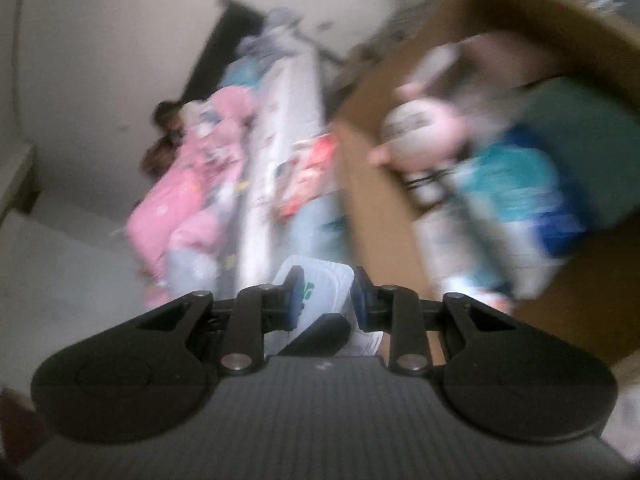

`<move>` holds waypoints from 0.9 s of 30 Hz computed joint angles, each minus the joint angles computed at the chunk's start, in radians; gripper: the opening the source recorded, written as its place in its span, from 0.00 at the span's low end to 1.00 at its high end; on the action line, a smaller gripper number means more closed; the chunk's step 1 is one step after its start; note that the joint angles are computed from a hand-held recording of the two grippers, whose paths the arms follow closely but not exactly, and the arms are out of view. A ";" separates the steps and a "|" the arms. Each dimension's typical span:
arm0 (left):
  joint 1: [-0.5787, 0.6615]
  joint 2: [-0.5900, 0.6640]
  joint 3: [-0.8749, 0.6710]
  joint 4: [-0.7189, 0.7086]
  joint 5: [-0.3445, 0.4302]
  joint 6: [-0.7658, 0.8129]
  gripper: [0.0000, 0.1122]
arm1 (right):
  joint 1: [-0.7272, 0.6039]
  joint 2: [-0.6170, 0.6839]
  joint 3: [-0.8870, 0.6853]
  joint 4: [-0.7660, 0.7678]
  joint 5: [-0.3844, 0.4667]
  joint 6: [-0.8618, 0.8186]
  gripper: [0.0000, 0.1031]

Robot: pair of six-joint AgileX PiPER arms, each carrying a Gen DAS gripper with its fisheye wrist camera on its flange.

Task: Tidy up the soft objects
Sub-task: 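Lower the tub into the box and open the right tool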

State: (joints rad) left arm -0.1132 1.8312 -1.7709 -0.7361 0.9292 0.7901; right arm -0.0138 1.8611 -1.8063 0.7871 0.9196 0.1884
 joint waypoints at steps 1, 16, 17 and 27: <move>-0.026 0.023 -0.023 0.017 0.016 -0.016 0.56 | -0.026 -0.023 0.031 -0.020 0.014 0.002 0.25; -0.126 0.304 -0.286 0.212 0.235 -0.206 0.56 | -0.103 0.107 -0.066 -0.208 0.273 -0.023 0.27; -0.132 0.300 -0.282 0.216 0.228 -0.215 0.56 | -0.094 0.122 -0.090 -0.229 0.285 -0.028 0.29; -0.146 0.270 -0.245 0.221 0.204 -0.179 0.64 | -0.088 0.101 -0.058 -0.285 0.247 -0.079 0.36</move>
